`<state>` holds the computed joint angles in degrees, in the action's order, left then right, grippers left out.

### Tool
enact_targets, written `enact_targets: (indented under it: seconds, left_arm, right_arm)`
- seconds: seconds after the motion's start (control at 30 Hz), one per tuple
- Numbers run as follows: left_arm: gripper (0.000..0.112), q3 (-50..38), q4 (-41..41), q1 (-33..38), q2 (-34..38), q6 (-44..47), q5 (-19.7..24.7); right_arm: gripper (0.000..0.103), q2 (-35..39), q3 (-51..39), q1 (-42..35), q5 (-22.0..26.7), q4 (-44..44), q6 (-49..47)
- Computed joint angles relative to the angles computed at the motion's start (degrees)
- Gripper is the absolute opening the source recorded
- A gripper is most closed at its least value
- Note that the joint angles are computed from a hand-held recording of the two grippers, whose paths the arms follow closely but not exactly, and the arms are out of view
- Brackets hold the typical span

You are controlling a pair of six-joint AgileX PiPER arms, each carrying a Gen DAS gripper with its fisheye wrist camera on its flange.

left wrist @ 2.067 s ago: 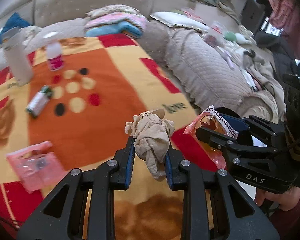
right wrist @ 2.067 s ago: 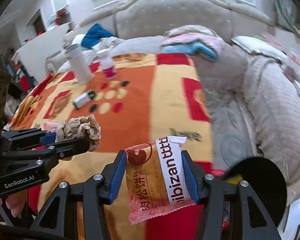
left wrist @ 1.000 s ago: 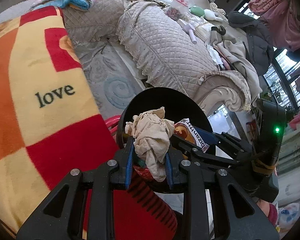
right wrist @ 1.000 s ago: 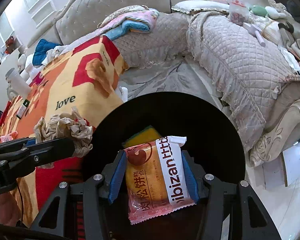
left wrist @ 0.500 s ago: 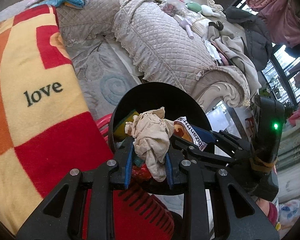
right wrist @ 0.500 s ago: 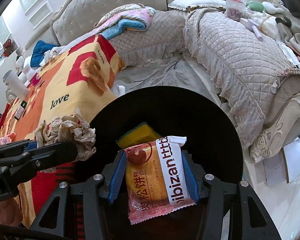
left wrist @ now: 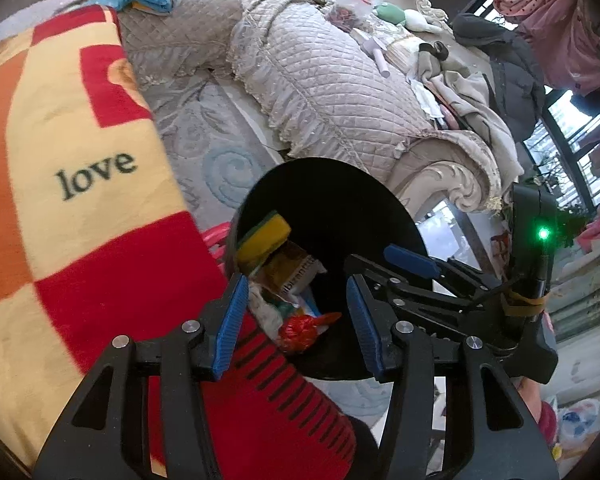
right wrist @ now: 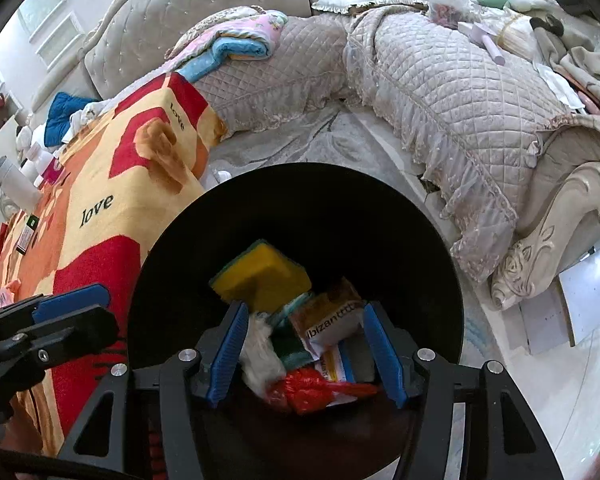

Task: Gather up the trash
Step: 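Open both tools to drop the tissue and snack packet into the bin, then move both tools back over the blanket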

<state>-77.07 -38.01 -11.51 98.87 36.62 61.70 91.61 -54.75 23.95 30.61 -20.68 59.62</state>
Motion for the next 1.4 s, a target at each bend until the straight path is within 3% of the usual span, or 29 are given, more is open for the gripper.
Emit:
enact_targets:
  seconds: [0.33,0.73,0.93,1.13,1.4]
  left_arm:
    - [0.05,4.0,3.5,3.1,-4.4,0.5,-4.6]
    - [0.05,6.1,6.5,11.6,-8.1,1.0,-6.2]
    - [0.05,6.0,7.3,19.5,-9.4,3.9,-4.9]
    - [0.05,1.6,5.3,31.3,-7.8,8.1,0.1]
    - [0.069,-8.7,1.3,48.4,-1.2,13.4,5.1]
  right_arm:
    - [0.06,1.0,-3.5,3.5,2.9,-1.7,1.6]
    - [0.064,6.6,-14.5,9.8,7.6,-1.5,0.6]
    - [0.066,13.0,-24.8,13.6,9.2,1.1,-3.3]
    - [0.067,21.1,-36.9,16.5,11.5,5.2,-9.1]
    - [0.069,33.0,-56.8,19.2,18.3,11.3,-17.6]
